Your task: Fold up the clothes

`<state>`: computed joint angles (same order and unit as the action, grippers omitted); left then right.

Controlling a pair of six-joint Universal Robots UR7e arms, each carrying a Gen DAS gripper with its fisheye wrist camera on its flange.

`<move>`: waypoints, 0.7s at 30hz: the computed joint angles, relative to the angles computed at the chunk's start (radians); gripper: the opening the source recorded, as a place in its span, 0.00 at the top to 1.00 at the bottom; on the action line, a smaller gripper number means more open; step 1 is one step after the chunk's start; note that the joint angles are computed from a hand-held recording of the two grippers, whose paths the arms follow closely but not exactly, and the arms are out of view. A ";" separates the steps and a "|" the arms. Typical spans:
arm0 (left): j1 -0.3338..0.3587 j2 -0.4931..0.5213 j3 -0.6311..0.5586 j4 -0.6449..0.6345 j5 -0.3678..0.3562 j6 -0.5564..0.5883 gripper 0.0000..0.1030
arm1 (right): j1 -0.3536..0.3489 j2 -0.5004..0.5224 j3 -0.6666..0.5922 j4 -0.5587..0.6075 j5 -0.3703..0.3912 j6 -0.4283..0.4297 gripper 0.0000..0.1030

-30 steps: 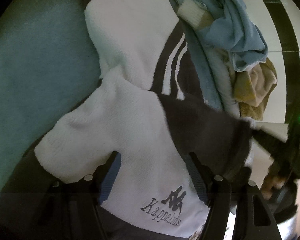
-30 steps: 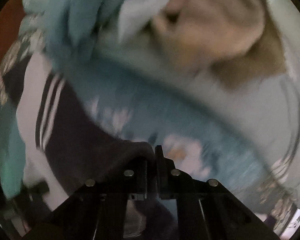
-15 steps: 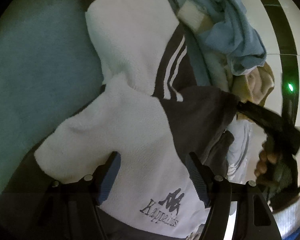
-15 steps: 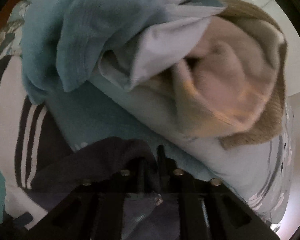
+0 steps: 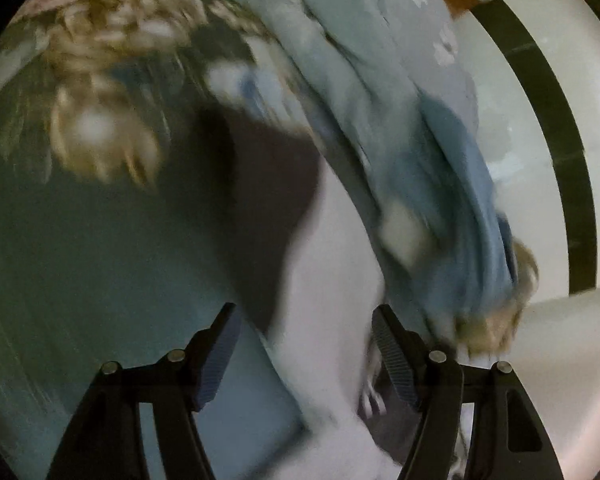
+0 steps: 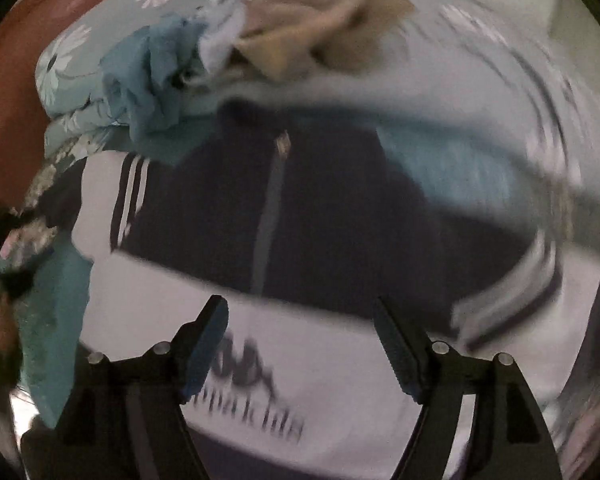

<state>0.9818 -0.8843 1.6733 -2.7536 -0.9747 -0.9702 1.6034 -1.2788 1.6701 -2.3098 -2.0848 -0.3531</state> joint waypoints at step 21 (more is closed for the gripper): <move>0.158 0.012 -0.148 0.067 -0.110 0.035 0.91 | -0.078 -0.096 0.195 -0.018 0.119 0.295 0.00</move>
